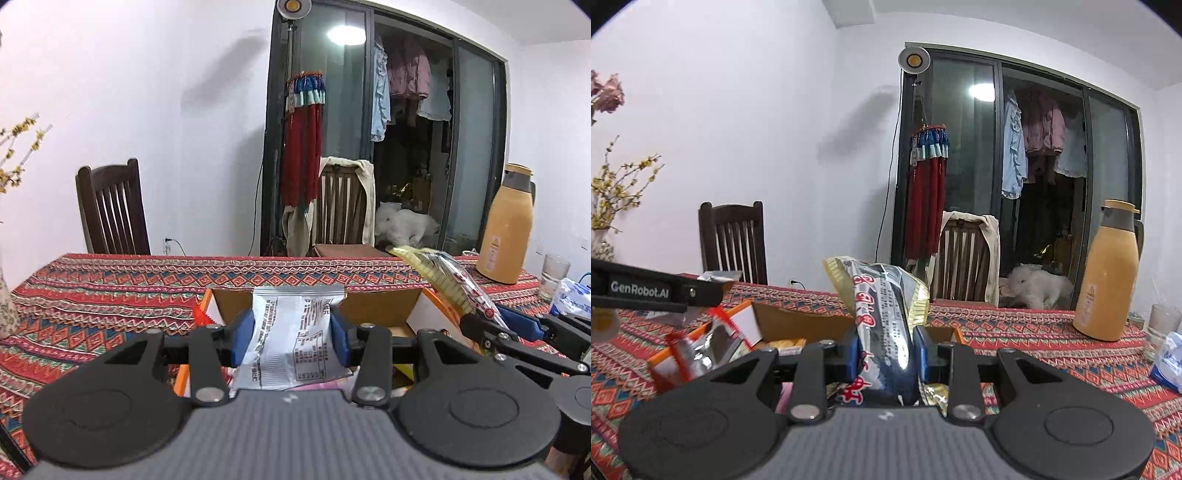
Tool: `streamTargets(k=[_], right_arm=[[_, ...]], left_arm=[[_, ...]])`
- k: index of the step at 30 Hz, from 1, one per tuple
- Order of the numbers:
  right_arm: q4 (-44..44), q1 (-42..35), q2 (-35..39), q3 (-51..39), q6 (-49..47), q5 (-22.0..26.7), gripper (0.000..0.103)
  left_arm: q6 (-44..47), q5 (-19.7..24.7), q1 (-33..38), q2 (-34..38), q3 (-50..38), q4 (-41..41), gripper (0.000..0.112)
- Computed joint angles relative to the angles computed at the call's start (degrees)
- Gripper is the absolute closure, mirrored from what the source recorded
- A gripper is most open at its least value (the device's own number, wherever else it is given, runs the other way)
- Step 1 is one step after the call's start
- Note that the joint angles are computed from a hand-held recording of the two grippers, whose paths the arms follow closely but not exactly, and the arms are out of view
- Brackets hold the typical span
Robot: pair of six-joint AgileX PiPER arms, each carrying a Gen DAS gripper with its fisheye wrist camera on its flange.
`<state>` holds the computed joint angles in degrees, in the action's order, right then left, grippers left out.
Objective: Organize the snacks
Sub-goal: 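Carry the silver bar and white sachet over the box with both tools, then open both tools to drop the silver bar and sachet into the box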
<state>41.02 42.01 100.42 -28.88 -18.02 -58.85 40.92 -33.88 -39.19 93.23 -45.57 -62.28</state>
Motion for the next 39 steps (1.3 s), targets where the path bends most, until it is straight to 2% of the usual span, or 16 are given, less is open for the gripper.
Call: streamTargets(k=[3, 5, 7, 11, 16, 18, 19, 20, 21, 22, 23, 27, 39], right_arm=[[-3.0, -3.1, 2.6, -4.3, -0.7, 2.6, 0.074], [-4.7, -4.5, 4.1, -6.5, -0.6, 4.3, 0.074], [-7.1, -6.2, 6.2, -7.8, 1.1, 5.5, 0.074], [-9.8, -8.9, 8.8, -9.8, 3.5, 8.7, 0.074], [-9.6, -9.3, 9.9, -10.7, 4.2, 10.3, 0.070], [-8.1, -9.1, 10.0, -10.7, 4.1, 10.7, 0.055], [-7.5, -8.8, 10.1, -10.4, 4.4, 9.8, 0.048], [-7.2, -8.8, 9.9, -10.2, 4.6, 9.3, 0.032], [-7.0, -8.6, 9.7, -9.7, 5.1, 8.4, 0.012], [-7.2, -8.5, 9.6, -9.1, 6.0, 7.2, 0.003], [-7.6, -8.4, 9.7, -8.5, 7.0, 6.0, 0.000], [-11.1, -9.2, 9.1, -7.1, 10.2, 6.0, 0.000], [-9.5, -9.7, 8.6, -7.4, 11.1, 8.3, 0.000]], left_arm=[[-0.7, 2.9, 2.8, 3.5, -3.8, 1.4, 0.067], [-4.5, 4.2, 4.9, 5.8, -5.4, 4.8, 0.067], [-7.9, 4.2, 6.5, 8.0, -6.0, 8.1, 0.068], [-7.7, 5.4, 8.5, 11.3, -8.0, 7.9, 0.068], [-13.7, 3.4, 8.7, 11.1, -5.9, 13.5, 0.066], [-15.6, 1.5, 8.2, 10.6, -4.5, 14.6, 0.060], [-16.6, 0.6, 8.0, 10.4, -3.9, 15.3, 0.047], [-17.7, -1.2, 7.6, 10.1, -3.0, 15.6, 0.029], [-18.2, -2.9, 7.2, 10.0, -2.4, 15.4, 0.021], [-18.6, -4.1, 6.7, 9.8, -1.8, 15.3, 0.009], [-18.9, -4.5, 6.6, 9.5, -1.7, 15.6, 0.009], [-18.4, -3.3, 6.8, 9.6, -2.0, 15.2, 0.009], [-18.8, -3.0, 6.8, 9.3, -1.7, 13.4, 0.009]])
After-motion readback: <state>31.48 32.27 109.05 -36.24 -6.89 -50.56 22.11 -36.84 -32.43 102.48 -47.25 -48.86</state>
